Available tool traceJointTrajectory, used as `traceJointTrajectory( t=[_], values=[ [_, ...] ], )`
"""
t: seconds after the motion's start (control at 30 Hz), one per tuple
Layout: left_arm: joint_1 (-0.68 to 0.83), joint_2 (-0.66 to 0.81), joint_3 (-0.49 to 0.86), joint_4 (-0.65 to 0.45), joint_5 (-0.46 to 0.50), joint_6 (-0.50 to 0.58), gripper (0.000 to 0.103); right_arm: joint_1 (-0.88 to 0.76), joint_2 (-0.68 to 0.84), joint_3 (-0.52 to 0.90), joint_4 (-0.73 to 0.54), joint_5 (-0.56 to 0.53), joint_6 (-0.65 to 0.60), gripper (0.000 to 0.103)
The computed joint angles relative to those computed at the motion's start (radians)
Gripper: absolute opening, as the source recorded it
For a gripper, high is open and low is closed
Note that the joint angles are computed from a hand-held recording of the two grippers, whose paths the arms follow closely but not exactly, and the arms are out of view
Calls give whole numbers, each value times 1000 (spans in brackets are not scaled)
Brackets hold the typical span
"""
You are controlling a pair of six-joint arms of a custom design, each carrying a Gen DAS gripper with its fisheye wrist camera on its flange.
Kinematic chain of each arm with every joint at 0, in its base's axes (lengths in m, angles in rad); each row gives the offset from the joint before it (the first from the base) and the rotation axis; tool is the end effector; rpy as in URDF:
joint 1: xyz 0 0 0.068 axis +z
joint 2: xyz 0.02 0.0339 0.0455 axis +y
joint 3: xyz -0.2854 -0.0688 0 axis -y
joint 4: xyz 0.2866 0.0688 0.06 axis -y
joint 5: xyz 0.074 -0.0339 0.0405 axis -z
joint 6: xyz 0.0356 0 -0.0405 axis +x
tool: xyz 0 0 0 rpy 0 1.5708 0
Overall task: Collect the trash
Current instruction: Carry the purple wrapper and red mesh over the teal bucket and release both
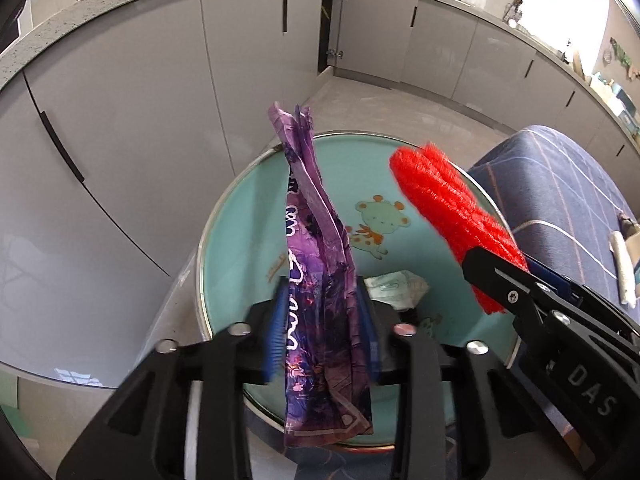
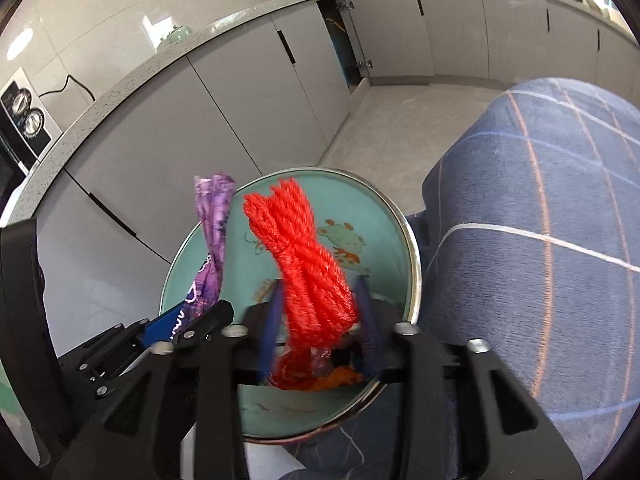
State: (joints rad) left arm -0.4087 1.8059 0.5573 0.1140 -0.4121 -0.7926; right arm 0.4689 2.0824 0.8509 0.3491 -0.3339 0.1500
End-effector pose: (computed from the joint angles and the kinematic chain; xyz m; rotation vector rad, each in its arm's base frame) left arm 0.2619 -0.0979 0.0416 -0.6030 2.4831 0.1204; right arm 0.3338 0.1822 0.0289 -0.5466 2.4467 0.6749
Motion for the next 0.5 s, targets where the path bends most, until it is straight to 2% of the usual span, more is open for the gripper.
traceJointTrajectory(
  t=[0.07,0.13,0.2,0.37,0.5],
  values=[
    [0,-5,-3,-14,-25,-13,56,-14,-2,-13,26,-15,-2,48],
    [-3,-16,-12,-18,-42,-20,58,-26,-11,-27,41,-31,-4,51],
    [-6,-24,-18,-26,-59,-27,67,-40,-26,-45,53,-35,3,51],
    [-22,-53,-31,-52,-90,-69,79,-64,-92,-116,93,-32,15,51],
    [-41,-88,-55,-68,-102,-109,81,-76,-135,-166,125,-27,15,51]
  ],
)
